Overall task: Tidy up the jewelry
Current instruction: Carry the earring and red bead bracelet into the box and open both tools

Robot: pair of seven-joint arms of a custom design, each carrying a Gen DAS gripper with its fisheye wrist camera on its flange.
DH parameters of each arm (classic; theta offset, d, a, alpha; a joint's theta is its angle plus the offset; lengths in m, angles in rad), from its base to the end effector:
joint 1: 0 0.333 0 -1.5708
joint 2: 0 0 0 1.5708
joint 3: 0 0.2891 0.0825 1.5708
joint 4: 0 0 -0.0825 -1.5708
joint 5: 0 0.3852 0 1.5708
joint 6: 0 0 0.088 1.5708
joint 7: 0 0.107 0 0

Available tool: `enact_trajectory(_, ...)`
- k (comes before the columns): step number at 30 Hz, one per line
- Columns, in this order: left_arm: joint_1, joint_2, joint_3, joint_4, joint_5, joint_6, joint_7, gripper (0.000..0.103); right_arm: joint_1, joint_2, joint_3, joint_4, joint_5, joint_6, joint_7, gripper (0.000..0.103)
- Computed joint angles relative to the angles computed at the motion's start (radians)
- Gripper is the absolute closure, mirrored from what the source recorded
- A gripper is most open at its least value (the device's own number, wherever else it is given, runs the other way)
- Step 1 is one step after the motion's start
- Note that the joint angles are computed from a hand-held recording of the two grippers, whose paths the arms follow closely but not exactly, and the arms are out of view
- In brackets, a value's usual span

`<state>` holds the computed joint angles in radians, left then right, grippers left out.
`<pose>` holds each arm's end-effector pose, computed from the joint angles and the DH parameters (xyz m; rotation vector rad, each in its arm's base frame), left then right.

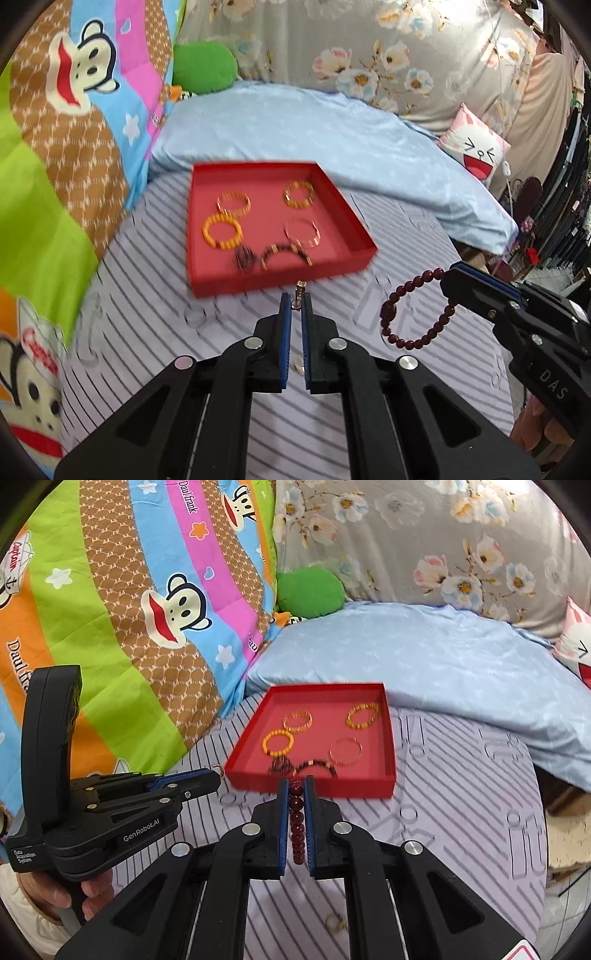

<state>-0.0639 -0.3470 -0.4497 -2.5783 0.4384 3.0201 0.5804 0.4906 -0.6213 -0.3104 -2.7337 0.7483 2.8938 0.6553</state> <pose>0.3942 -0.2616 0.4224 -1.8604 1.8135 -0.9497 0.4069 0.0353 0.4424 -1.9130 1.2500 -0.4065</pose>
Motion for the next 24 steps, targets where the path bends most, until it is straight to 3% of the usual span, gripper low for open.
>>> enact_trajectory(2,0.012,0.036,0.015,0.036,0.008,0.008,0.023,0.098,0.042,0.069,-0.019,0.062,0.025,0.017,-0.021,0.095)
enact_trajectory(5,0.083,0.112,-0.006,0.120,0.096,0.000,-0.004,0.098,0.099,0.207,-0.046,0.192,0.104,0.017,-0.080,0.095)
enact_trajectory(9,0.057,0.246,0.065,0.230,0.125,0.015,0.022,0.098,0.111,0.379,-0.040,0.347,0.201,0.000,-0.136,0.095)
enact_trajectory(15,-0.007,0.439,0.150,0.409,0.160,-0.017,0.059,0.098,0.052,0.608,0.013,0.546,0.236,-0.036,-0.121,0.095)
enact_trajectory(24,-0.096,0.614,0.246,0.560,0.051,-0.038,0.173,0.098,-0.083,0.832,0.105,0.748,0.237,-0.141,-0.044,0.095)
